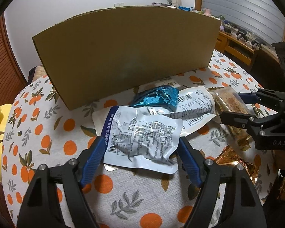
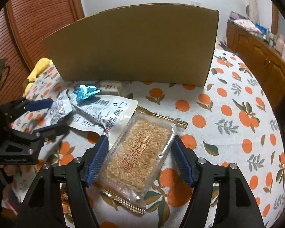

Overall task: Organize snacks
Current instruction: 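Grasp the clear rice-cracker bar with the right gripper while the left grasps a white foil pouch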

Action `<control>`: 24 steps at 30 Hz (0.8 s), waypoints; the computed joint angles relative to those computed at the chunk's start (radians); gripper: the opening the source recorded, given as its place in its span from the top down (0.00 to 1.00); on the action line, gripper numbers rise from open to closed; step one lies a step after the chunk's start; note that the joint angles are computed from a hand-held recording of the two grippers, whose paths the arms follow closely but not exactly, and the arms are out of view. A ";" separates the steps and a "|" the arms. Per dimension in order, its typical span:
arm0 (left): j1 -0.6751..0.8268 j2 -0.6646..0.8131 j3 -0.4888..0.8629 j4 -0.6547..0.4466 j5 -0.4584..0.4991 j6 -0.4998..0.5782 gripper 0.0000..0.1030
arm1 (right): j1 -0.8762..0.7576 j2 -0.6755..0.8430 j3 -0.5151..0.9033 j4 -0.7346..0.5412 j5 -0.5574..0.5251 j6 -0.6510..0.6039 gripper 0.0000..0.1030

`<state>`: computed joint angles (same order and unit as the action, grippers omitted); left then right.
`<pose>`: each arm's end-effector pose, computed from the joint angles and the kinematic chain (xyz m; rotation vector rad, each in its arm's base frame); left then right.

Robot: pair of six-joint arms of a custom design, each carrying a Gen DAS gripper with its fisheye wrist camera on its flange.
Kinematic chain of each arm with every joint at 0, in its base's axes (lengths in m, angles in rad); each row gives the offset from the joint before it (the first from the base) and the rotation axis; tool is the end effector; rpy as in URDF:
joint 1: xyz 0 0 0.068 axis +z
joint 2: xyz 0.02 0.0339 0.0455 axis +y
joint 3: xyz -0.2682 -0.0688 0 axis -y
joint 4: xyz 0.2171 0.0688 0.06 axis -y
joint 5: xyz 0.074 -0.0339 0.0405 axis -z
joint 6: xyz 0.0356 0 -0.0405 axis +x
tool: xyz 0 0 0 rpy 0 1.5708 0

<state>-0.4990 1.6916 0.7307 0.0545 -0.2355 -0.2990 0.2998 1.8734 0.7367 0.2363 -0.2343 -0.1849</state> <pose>0.2611 -0.1328 0.1506 0.1446 2.4394 -0.0611 0.2968 0.1004 0.1127 -0.6897 2.3690 0.3390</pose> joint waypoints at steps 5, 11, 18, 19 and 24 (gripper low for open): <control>0.004 -0.001 -0.004 0.013 0.009 -0.001 0.24 | 0.018 0.004 -0.016 0.030 0.044 -0.022 0.31; 0.019 -0.016 -0.021 0.034 0.033 -0.008 0.24 | 0.036 0.011 -0.022 0.052 0.087 -0.010 0.28; 0.016 -0.037 -0.040 0.056 0.043 0.000 0.39 | 0.033 0.012 -0.023 0.053 0.079 -0.014 0.27; 0.013 -0.048 -0.051 0.068 0.039 0.003 0.40 | 0.032 0.012 -0.024 0.054 0.078 -0.014 0.27; 0.001 -0.074 -0.074 0.067 0.034 -0.010 0.41 | 0.033 0.010 -0.028 0.056 0.081 -0.016 0.26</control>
